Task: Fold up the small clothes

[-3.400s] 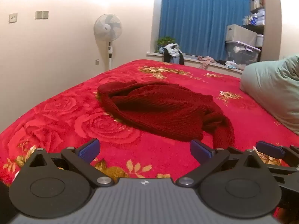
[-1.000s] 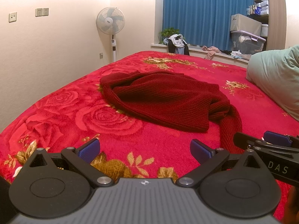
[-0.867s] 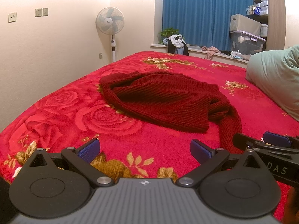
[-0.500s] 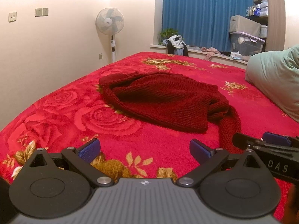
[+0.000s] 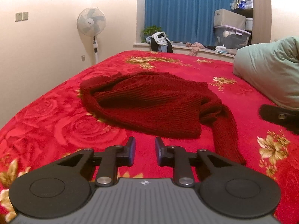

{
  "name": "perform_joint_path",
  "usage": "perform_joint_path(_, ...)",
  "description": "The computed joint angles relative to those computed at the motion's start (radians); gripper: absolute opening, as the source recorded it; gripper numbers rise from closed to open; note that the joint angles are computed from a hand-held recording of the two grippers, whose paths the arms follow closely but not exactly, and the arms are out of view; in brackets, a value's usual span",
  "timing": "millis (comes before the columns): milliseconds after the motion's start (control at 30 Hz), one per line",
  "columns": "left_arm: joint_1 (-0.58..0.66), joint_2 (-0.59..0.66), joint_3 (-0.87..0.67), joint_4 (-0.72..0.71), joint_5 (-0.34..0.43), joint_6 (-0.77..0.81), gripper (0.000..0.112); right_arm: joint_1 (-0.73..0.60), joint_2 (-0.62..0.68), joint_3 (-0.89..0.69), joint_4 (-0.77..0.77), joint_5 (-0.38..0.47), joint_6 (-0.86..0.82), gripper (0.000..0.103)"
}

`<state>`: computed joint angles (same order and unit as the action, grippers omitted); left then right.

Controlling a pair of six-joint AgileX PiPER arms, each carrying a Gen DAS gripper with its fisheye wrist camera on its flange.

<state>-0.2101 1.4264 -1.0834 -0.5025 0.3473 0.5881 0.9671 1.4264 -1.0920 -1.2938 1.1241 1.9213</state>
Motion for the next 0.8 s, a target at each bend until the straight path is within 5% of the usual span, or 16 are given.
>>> perform_joint_path(133, -0.058, 0.165, -0.135, 0.124, -0.014, -0.206, 0.025, -0.04, -0.039, 0.011, 0.021, -0.015, -0.005, 0.077)
perform_joint_path(267, -0.078, 0.36, -0.332, 0.161, 0.053, -0.359, 0.027, -0.088, -0.07, 0.024, 0.055, -0.05, -0.032, 0.076)
perform_joint_path(400, -0.093, 0.586, -0.618, 0.204, 0.236, -0.567, 0.052, -0.141, -0.094, 0.031, 0.109, -0.11, -0.072, 0.073)
perform_joint_path(533, -0.116, 0.726, -0.818, 0.282, 0.277, -0.769, 0.065, -0.172, -0.104, 0.04, 0.127, -0.14, -0.089, 0.071)
perform_joint_path(600, -0.125, 0.789, -0.937, 0.318, 0.333, -0.793, 0.051, -0.181, -0.105, 0.044, 0.14, -0.153, -0.1, 0.066)
perform_joint_path(633, -0.131, 0.829, -1.018, 0.363, 0.384, -0.799, 0.018, -0.185, -0.104, 0.045, 0.144, -0.156, -0.109, 0.061)
perform_joint_path(700, -0.124, 0.878, -1.134, 0.379, 0.474, -0.729, 0.012, -0.199, -0.098, 0.04, 0.155, -0.172, -0.129, 0.053)
perform_joint_path(800, -0.071, 0.806, -1.082, 0.296, 0.436, -0.5, 0.011, -0.199, -0.097, 0.04, 0.164, -0.179, -0.137, 0.04)
